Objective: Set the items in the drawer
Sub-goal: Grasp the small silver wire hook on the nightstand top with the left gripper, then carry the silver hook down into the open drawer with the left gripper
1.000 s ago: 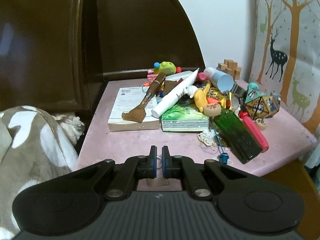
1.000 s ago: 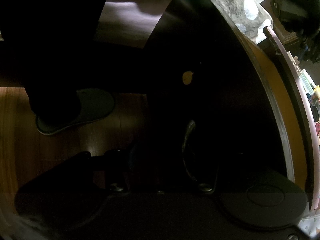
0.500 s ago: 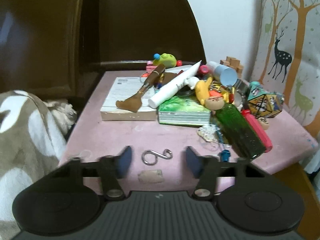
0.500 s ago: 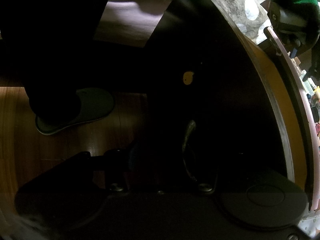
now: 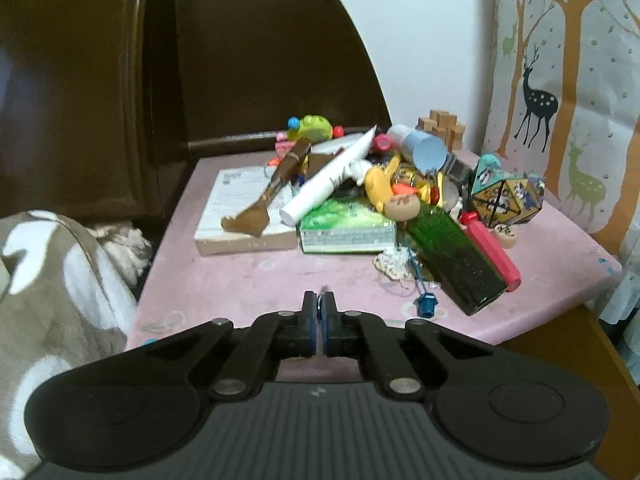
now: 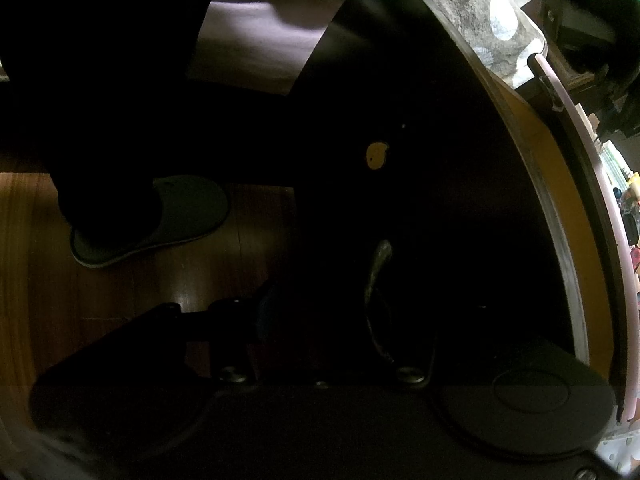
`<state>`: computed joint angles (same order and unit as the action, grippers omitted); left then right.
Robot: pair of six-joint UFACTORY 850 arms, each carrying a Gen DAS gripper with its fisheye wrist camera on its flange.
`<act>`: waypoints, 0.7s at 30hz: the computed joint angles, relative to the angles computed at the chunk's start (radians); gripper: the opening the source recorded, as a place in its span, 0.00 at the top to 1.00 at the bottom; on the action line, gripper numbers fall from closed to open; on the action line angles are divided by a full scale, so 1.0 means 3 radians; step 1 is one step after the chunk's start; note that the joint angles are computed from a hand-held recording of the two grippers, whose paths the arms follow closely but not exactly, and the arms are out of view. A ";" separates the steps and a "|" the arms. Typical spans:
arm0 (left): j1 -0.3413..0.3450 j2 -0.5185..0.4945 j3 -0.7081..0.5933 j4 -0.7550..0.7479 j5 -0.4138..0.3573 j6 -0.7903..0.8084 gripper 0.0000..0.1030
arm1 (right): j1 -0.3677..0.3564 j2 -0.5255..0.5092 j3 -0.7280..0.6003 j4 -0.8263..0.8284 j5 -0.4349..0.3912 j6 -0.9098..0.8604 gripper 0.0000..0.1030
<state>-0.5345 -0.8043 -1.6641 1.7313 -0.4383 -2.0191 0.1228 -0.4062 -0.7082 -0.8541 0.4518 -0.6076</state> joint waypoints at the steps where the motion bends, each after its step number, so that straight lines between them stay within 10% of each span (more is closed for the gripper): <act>1: -0.0005 0.0032 0.0033 0.0049 -0.0006 -0.0056 0.99 | 0.0000 0.0000 0.0000 0.0000 0.0000 0.0000 0.50; 14: -0.0162 0.0289 0.0335 0.0127 0.0344 -0.0174 0.99 | 0.0005 0.0004 0.0010 0.0041 -0.0002 -0.0043 0.50; 21: -0.0225 -0.0005 0.0023 -0.1520 0.0686 0.1535 0.99 | 0.0012 0.0014 0.0025 0.0094 -0.0010 -0.0089 0.50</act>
